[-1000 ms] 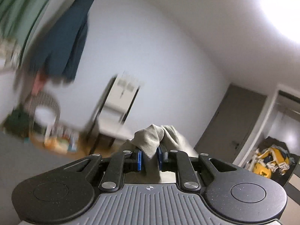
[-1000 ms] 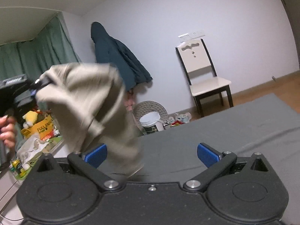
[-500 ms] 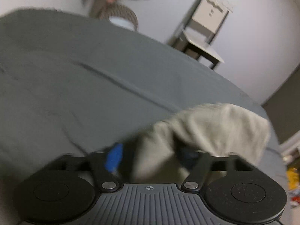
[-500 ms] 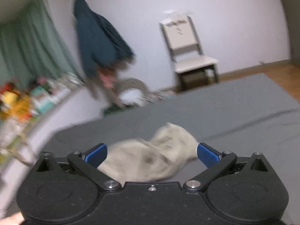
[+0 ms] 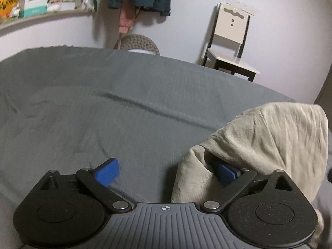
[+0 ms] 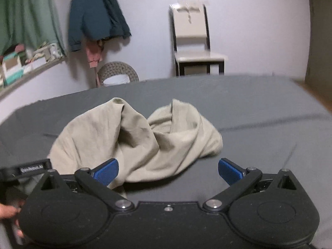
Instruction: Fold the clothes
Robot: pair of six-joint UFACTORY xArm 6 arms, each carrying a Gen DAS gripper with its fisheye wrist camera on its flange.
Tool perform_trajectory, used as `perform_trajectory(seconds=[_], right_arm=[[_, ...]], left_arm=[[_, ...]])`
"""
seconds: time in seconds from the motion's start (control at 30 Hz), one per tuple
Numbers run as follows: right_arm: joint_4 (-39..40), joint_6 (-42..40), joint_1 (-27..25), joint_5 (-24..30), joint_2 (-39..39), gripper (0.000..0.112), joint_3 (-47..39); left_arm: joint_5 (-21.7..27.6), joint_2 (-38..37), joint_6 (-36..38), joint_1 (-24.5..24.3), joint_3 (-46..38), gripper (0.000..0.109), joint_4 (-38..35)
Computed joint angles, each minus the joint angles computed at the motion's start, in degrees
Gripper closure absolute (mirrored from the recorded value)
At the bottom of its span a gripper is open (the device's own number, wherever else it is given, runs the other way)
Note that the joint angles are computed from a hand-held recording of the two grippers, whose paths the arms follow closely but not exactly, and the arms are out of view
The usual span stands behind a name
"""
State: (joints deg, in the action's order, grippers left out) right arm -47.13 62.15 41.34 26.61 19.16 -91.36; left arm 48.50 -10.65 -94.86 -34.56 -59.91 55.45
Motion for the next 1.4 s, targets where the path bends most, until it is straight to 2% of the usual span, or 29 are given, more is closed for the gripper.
perform_trajectory(seconds=[0.07,0.17,0.33,0.57,0.7,1.4], right_arm=[[-6.52,2.93,0.23,0.72,1.56,0.009,-1.18],[-10.76,5.36,0.06,-0.19,3.20,0.009,-2.17],[-16.77,9.89,-0.24,-1.97,5.40,0.009,-1.74],[-4.08,0.06,-1.36,-3.72,7.19,0.009,-2.76],[-0.10,-2.33,-1.92,-5.05,7.44,0.009,-2.50],[2.94,-3.12,-3.23,-8.53,6.82,0.009,-0.54]], left_arm=[[-0.07,-1.49,1.27,0.65,1.05,0.007,1.24],[-0.84,-1.20,-0.82,0.86,1.50,0.006,5.54],[-2.32,2.02,1.21,2.95,-1.44,0.006,5.73],[4.17,8.65,7.21,1.65,-8.93,0.006,3.60],[3.27,8.37,6.50,2.02,-8.68,0.006,3.53],[2.49,8.64,6.57,2.66,-8.69,0.006,3.32]])
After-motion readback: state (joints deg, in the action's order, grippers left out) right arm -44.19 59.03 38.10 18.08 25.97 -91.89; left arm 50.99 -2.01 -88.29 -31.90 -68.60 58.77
